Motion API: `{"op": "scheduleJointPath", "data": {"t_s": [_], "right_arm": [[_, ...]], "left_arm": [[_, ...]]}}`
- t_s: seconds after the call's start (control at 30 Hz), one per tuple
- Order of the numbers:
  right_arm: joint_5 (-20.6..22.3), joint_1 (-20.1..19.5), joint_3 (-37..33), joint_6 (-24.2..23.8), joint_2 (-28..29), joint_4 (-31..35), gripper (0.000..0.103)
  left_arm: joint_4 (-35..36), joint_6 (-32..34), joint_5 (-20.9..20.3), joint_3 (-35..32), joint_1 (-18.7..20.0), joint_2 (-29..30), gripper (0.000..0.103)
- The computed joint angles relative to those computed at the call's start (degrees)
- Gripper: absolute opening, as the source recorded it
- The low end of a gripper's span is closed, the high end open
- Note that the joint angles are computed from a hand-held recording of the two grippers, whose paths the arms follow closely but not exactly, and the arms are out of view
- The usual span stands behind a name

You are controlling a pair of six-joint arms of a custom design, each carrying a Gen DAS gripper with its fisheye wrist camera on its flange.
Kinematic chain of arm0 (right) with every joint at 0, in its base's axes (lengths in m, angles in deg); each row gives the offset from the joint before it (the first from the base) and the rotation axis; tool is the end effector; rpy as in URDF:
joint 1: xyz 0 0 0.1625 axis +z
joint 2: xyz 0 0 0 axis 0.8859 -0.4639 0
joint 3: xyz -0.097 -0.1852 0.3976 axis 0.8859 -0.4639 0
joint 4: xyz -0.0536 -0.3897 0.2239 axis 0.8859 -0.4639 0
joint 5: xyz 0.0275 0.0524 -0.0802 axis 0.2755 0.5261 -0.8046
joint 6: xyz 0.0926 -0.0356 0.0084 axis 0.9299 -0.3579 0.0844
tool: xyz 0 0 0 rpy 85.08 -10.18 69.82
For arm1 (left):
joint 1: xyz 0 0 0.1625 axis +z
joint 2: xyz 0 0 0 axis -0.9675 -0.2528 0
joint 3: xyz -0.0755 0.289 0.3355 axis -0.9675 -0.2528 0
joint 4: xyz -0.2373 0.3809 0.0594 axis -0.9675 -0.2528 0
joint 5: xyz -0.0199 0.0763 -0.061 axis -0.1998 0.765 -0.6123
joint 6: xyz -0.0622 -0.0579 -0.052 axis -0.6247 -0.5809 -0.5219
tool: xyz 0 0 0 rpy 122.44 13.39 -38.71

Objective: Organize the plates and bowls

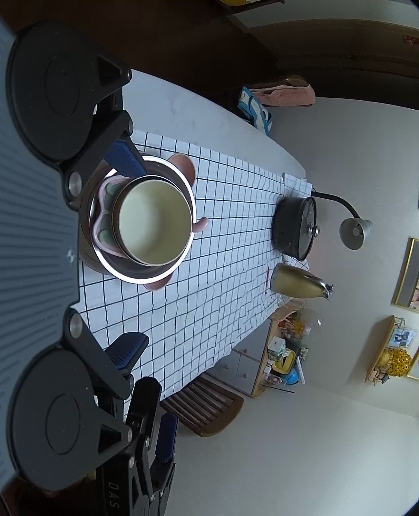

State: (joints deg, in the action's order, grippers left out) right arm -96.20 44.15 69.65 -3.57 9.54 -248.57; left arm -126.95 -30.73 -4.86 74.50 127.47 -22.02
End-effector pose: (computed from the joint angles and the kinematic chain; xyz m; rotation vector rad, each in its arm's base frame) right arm 0.3031 -0.6403 0.1958 0.9123 -2.4836 0.9952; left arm -0.1978 -0.5836 0.2838 0.4307 2.4028 -1.0888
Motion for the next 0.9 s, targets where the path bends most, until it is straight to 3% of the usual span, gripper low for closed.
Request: {"op": "scheduleJointPath", "data": {"t_s": [0.9], "right_arm": [[0.83, 0.03, 0.43, -0.08, -0.48, 0.54, 0.103]], "left_arm": [[-1.3, 0.8, 5.76, 0.66, -2.5, 0.7, 0.103]]}}
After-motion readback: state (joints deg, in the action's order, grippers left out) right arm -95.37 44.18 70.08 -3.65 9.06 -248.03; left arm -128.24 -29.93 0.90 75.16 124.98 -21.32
